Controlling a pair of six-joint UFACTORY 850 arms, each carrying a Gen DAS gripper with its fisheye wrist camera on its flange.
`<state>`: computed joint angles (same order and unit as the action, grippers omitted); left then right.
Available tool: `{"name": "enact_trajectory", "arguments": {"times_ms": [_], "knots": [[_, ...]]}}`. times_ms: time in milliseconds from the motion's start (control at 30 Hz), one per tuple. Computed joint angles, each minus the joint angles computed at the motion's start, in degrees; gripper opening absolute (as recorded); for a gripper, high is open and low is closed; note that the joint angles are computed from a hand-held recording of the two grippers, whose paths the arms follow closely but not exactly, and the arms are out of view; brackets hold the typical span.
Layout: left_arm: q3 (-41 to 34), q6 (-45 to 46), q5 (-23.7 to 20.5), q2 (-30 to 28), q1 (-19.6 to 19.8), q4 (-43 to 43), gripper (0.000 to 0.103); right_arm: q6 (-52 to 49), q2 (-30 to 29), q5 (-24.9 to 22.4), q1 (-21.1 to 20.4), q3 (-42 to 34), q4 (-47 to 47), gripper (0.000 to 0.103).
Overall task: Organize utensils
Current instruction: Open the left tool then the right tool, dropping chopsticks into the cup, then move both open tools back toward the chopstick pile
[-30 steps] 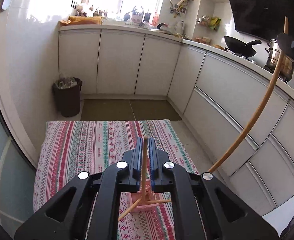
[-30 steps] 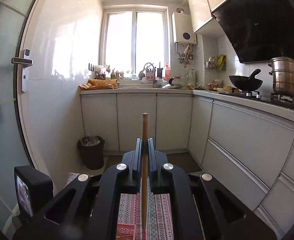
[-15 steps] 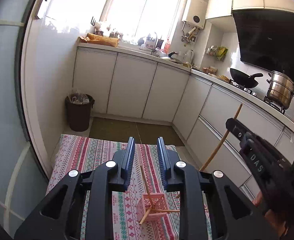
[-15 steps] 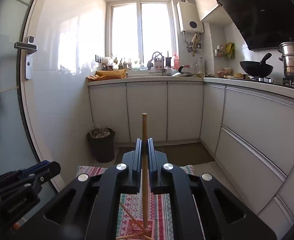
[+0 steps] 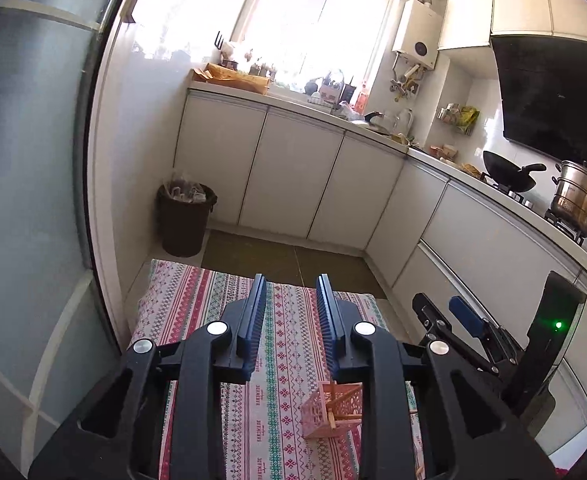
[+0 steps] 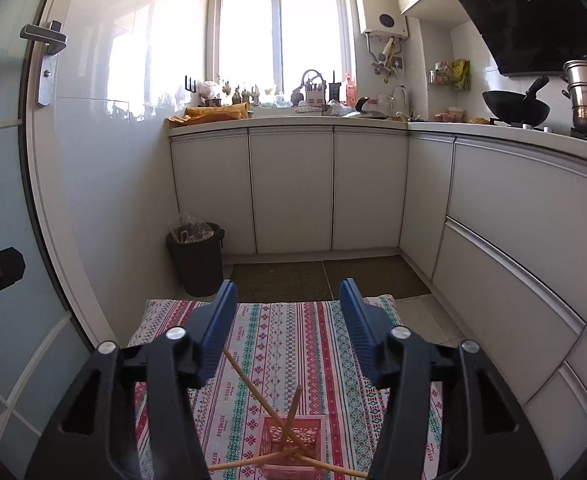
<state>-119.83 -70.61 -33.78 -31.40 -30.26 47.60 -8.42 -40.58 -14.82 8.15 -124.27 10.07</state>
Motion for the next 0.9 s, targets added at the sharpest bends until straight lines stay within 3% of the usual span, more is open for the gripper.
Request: {"name": "enact_trajectory", "arguments": {"times_ms": [33, 133, 167, 233, 333, 467, 700, 900], "knots": [[0.1, -0.5, -0.1, 0.1, -0.1, 0.5, 0.025, 0.9, 0.2, 0.2, 0.0, 0.1, -1.1, 0.062], [0.7, -1.3, -0.2, 0.8, -0.2, 1.4, 0.030, 7.2, 1.2, 1.3, 0.2, 0.9, -8.2, 0.089], [0.9, -1.7, -0.3, 1.0, -0.4, 1.8, 0.033, 9.6, 1.6, 1.5, 0.2, 0.9, -10.8, 0.090], [1.9, -2.6, -0.3, 1.7, -0.6, 2.6, 0.036, 17.6, 2.7, 2.3, 0.4, 2.0, -20.1, 0.092], [1.7, -1.7, -0.8, 1.8, -1.1, 1.9, 0.037, 22.8, 4.3, 2.5, 0.1, 3.3, -26.0, 0.093], [1.9, -2.2, -1.2, 2.1, -2.3, 2.7, 0.050, 30.6, 6.6, 2.3, -0.9, 5.0, -34.2, 0.096], [2.2, -2.6, -1.8, 2.5, -5.0, 4.3, 0.070, 35.4, 12.0, 0.7, -4.6, 11.0, -38.1, 0.096], [1.7, 2.2, -2.1, 1.8, -7.7, 1.1, 0.075, 41.9, 16.8, 0.0, -8.9, 17.6, -43.6, 0.096]]}}
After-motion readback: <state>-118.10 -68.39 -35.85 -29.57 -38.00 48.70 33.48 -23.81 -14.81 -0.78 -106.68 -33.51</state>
